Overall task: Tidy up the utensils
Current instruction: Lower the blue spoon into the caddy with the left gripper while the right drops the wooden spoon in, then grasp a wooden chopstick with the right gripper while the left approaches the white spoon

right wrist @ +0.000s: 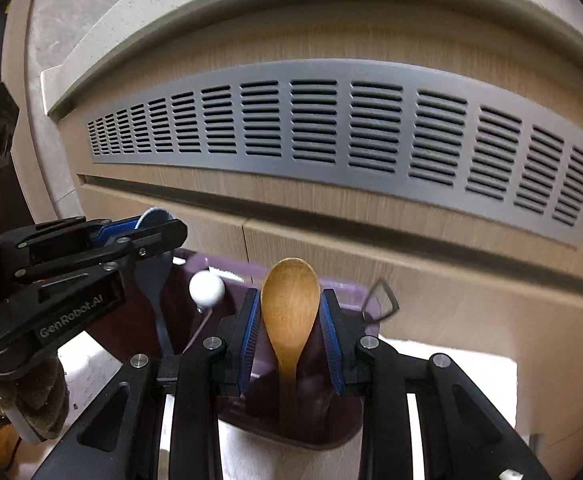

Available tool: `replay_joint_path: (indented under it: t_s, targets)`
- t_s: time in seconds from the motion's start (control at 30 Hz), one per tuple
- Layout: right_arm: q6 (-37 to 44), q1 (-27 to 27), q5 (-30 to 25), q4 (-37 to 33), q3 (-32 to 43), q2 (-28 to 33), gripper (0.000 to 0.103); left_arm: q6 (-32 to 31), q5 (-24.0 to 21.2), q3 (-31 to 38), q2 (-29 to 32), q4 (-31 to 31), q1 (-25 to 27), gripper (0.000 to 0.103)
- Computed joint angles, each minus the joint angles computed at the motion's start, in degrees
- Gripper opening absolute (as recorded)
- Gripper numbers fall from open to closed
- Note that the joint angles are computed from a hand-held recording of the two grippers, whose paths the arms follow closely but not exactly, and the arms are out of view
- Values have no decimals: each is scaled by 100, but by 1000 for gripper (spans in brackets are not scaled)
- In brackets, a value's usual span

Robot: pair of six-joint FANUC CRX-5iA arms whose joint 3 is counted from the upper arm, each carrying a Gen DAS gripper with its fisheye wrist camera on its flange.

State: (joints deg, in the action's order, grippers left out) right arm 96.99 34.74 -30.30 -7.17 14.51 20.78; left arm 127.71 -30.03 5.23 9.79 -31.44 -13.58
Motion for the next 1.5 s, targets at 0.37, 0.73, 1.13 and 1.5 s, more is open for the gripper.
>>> replay_joint_path:
  t_s: [0.37, 0.73, 1.13, 1.5]
  targets:
    - [-576, 119, 305, 840, -978, -858, 35, 531, -410, -626, -957, -274, -213, 46]
    - [-200, 548, -260, 700, -1844, -1501, 39, 1131, -1246, -1630, -1812, -273, -458, 56]
    - [-19, 1065, -921, 496, -1956, -1327, 39, -509, -580, -3295, -2481, 1288, -172, 59]
    - [-998, 894, -370, 1451, -3029, -2138, 39, -615, -428, -2827, -1701, 1461, -464, 39]
